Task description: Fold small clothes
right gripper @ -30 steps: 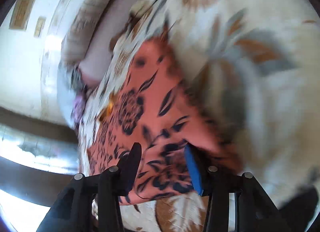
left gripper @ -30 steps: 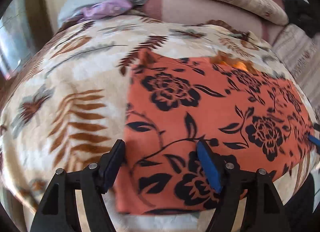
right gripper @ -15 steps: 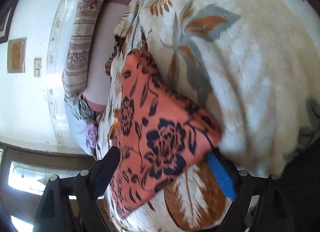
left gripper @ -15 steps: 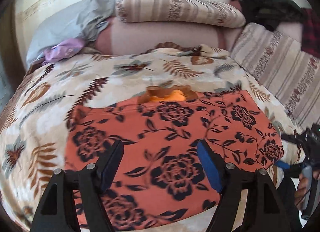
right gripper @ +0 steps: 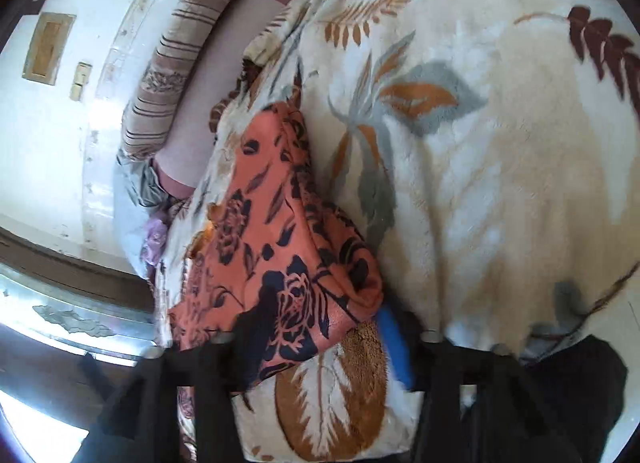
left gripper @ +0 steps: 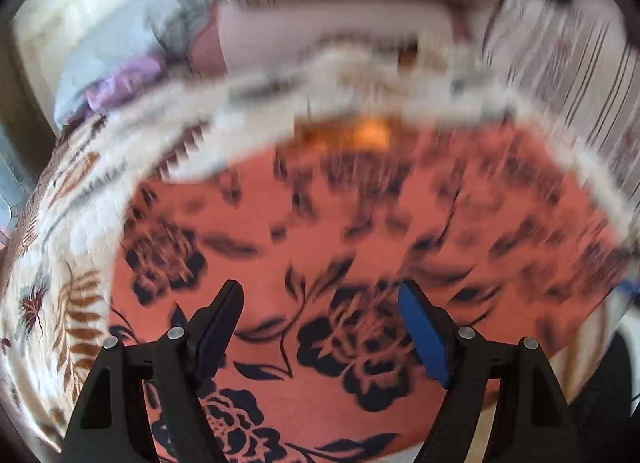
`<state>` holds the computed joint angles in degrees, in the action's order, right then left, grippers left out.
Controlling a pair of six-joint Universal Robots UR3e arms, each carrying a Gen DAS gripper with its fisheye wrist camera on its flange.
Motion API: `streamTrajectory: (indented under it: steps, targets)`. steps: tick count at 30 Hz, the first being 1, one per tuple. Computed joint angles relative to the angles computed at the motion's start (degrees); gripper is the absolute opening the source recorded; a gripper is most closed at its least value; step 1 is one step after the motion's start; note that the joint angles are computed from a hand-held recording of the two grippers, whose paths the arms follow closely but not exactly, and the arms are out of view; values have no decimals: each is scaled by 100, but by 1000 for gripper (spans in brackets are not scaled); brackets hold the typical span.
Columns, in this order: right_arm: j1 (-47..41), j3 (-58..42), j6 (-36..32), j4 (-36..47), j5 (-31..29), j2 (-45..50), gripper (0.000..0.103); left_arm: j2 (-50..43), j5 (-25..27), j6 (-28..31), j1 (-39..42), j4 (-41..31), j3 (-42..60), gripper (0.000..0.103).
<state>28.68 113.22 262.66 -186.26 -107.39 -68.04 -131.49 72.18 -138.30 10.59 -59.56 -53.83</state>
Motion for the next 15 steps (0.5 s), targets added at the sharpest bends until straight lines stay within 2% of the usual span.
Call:
streamTrajectory:
  steps: [2,4,6,7,10,12,13,14,15]
  targets:
    - [85,55,-20,839,-506,-568,72,-9,-393,-277,179,245,-173,85]
    - [-224,290,-410,677,-244,-903,71,34,-298,-207,137,285,-205,85]
    - [-877,317,-1109,346,679,-947,71,64,-404,-152,190,395,-328,86]
    - [-1234,82,-1525,450,1247,-818,71,65,-447,-134,215,425,-375,86]
    - [-2106,-1395,-2602,1512,2480,8,71,72,-491,-110,257,357,-337,86]
    - [-2427,-2595,-2985,2466,2944,732,71,72,-523,-126,265,359,-330,86]
    - [-2572,-3195,-3282,2931,3363,1123,67,86,-554,-110,291,404,-380,86]
    - [-2598,-3795,-3635,3456,3402,1434,35,89,-587,-82,307,417,-389,86]
    - [-2515,-4395,-3815,4032,3113,1653,25,64,-627,-48,329,376,-337,87]
